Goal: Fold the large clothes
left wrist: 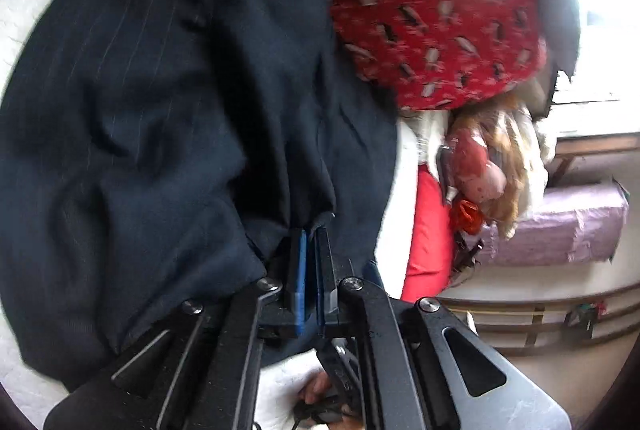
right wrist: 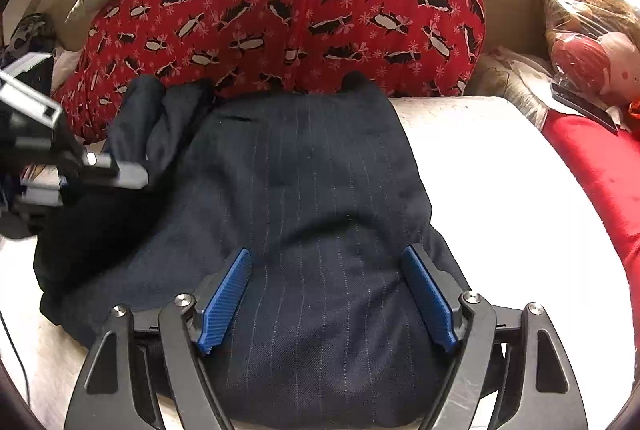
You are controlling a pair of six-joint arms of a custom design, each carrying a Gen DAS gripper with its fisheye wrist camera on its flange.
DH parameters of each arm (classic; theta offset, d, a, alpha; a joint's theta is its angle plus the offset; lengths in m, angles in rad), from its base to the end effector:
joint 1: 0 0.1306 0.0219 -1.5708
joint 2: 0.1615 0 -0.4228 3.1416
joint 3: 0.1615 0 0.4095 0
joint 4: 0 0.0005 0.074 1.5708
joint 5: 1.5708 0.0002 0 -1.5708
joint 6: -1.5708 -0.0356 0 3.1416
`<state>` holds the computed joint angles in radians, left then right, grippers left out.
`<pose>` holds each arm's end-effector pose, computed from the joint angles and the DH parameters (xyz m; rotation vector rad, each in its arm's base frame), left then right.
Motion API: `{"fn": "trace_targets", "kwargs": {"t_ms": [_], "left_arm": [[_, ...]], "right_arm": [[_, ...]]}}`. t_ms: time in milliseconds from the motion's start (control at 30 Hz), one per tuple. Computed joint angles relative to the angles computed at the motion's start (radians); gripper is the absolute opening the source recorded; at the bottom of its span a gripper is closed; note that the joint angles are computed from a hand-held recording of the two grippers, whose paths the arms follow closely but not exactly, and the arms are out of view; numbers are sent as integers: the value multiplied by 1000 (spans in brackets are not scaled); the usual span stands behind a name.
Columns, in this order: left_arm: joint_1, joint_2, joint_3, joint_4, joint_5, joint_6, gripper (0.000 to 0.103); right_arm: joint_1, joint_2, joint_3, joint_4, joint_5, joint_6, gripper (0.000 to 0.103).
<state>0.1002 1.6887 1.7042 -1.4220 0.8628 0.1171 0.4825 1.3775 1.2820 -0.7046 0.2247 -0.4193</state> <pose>0.5636 0.0290 0.4475 -0.1926 2.7175 -1.2550 0.4395 0.2207 0.4360 0.0333 2.3520 0.1767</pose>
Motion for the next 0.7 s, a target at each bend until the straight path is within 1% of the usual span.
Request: {"fn": "trace_targets", "kwargs": {"t_ms": [67, 100, 133, 167, 200, 233, 267, 300, 333, 367, 400, 433, 467, 500, 533, 600, 633, 667, 700], "left_arm": [[34, -23, 8, -22, 46, -37, 3], [68, -33, 19, -51, 100, -70, 4], [89, -40, 21, -56, 133, -82, 6], [118, -45, 32, -68, 164, -101, 12], [150, -50, 43, -64, 180, -107, 26], [182, -55, 50, -34, 185, -86, 33], [202, -58, 48, 6, 179, -54, 44], [223, -61, 46, 69, 144, -6, 46], [234, -54, 51, 101, 81, 22, 46], [241, -40, 56, 116, 4, 35, 46], [243, -27, 51, 122, -37, 49, 46], [244, -18, 41, 123, -50, 61, 46], [242, -1, 35, 107, -56, 62, 46], [235, 16, 21, 78, -59, 51, 46], [227, 20, 6, 67, -61, 45, 46], [216, 14, -39, 58, -74, 19, 46], [214, -3, -77, 88, -70, 21, 46], [216, -28, -112, 135, -67, 28, 46], [218, -41, -124, 144, -68, 12, 46]], "right_arm": [[-4, 0, 1, 0, -14, 1, 82], [-7, 1, 4, -4, -22, -1, 82], [-11, 3, 12, -15, -33, -2, 82], [-14, 6, 22, -29, -42, -4, 82], [-17, 11, 37, -49, -47, -12, 82], [-19, 14, 52, -70, -52, -26, 82], [-23, 13, 65, -78, -65, -45, 82], [-29, 11, 75, -75, -87, -67, 82], [-35, 9, 86, -70, -108, -91, 82], [-41, 9, 100, -55, -137, -121, 82], [-44, 11, 114, -41, -165, -142, 83], [-46, 21, 135, -34, -197, -160, 83], [-47, 40, 165, -34, -241, -173, 84], [-47, 66, 201, -43, -292, -182, 83], [-44, 103, 248, -63, -340, -190, 83], [-36, 159, 315, -93, -391, -205, 83], [-30, 185, 347, -107, -397, -211, 83], [-19, 217, 387, -127, -393, -205, 83], [-10, 244, 422, -147, -390, -195, 83]]}}
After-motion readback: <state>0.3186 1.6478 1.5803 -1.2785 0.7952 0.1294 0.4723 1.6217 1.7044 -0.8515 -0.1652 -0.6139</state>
